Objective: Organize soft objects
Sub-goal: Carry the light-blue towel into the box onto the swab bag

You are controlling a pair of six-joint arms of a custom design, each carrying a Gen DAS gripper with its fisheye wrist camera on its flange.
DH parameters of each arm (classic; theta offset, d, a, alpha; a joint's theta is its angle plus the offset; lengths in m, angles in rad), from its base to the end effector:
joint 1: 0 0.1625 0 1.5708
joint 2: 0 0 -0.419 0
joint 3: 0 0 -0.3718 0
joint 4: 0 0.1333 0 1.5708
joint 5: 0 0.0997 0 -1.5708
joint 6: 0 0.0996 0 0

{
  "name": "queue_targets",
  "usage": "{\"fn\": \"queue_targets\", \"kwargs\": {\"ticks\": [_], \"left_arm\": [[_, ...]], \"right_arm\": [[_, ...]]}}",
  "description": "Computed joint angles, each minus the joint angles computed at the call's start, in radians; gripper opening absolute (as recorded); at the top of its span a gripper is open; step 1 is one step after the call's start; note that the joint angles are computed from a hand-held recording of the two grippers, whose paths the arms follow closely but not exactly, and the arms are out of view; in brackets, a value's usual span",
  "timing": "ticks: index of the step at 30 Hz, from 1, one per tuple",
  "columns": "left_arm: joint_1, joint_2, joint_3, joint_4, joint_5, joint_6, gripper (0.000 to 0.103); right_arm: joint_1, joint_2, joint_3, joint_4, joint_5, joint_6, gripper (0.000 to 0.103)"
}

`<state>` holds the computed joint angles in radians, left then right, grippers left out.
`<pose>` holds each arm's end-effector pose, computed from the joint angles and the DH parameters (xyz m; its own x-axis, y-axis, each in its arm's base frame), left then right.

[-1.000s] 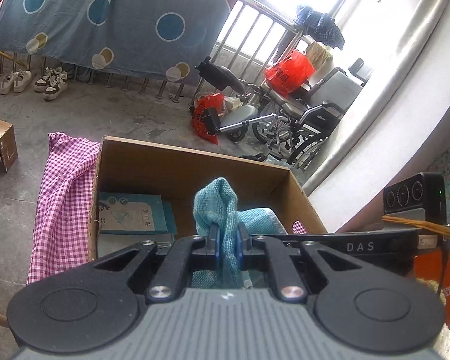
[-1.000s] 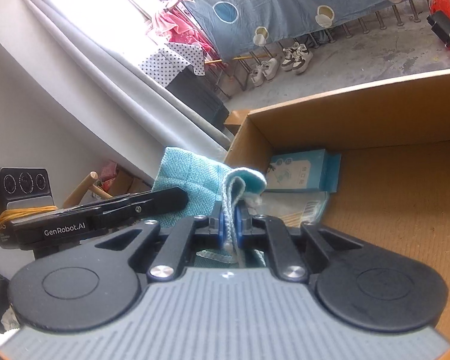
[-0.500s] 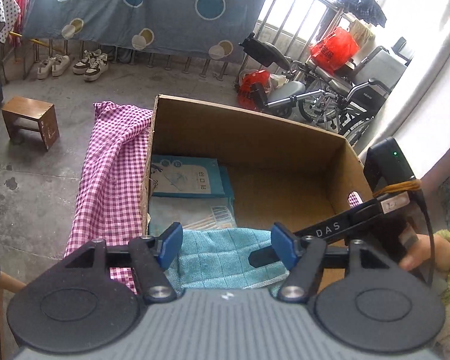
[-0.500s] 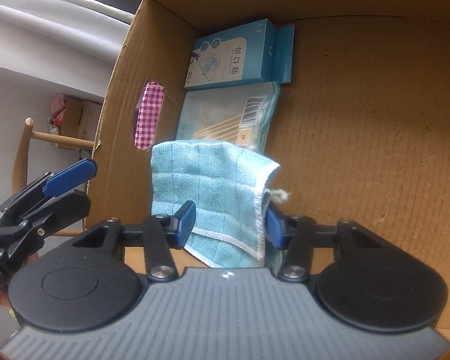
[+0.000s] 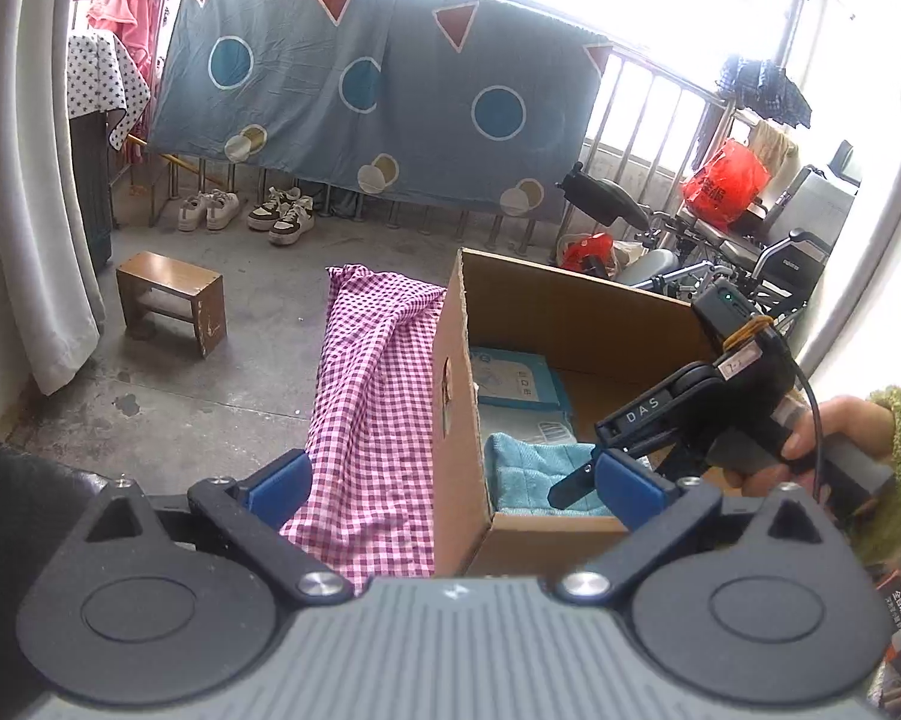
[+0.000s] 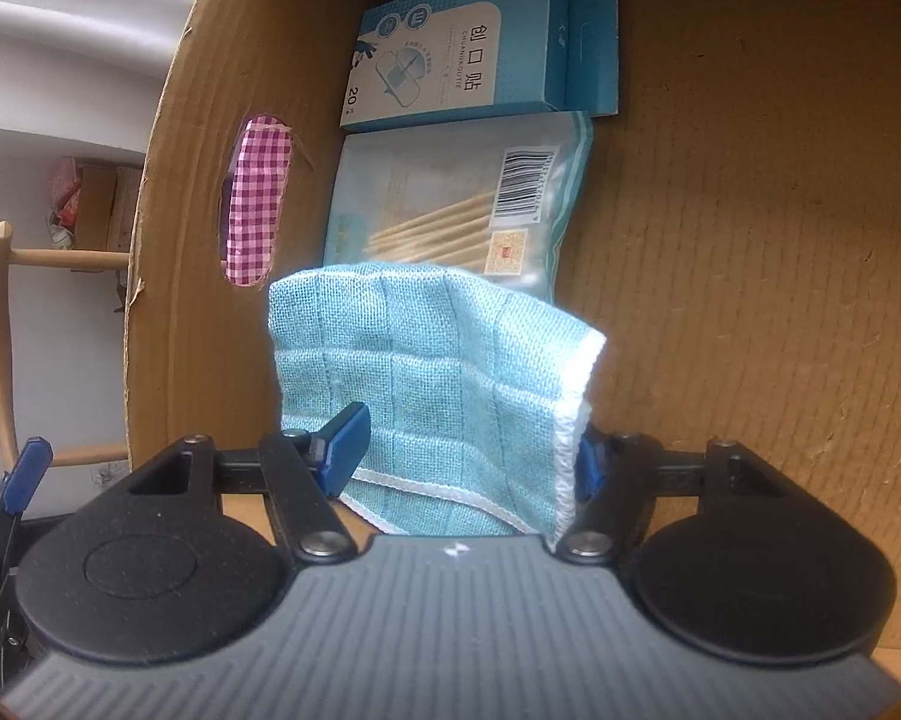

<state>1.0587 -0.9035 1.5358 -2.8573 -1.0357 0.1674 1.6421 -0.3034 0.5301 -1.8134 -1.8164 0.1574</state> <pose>-0.1779 -0.6921 0.2646 -0.8245 0.2642 -0.5004 0.5337 0.6569 -0.5326 0.1703 -0.8534 0.1091 -0.9670 0.0919 0.2376 0.0814 0.9952 -0.0538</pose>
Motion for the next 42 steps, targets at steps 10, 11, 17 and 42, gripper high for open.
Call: {"fn": "queue_targets", "kwargs": {"ticks": [10,11,17,42], "left_arm": [[0.028,-0.065,0.108,-0.068,0.005,-0.060,0.102],[0.031,-0.067,0.107,-0.065,-0.001,-0.066,0.102],[0.051,-0.075,0.106,-0.047,-0.055,-0.128,0.102],[0.069,-0.041,0.075,-0.003,-0.103,-0.140,0.102]], "right_arm": [[0.022,0.002,0.018,-0.028,-0.044,0.019,0.080],[0.022,-0.015,0.049,-0.051,-0.050,0.025,0.080],[0.046,-0.145,0.272,-0.306,-0.137,-0.046,0.077],[0.058,0.116,-0.161,0.087,-0.056,-0.220,0.049]]}}
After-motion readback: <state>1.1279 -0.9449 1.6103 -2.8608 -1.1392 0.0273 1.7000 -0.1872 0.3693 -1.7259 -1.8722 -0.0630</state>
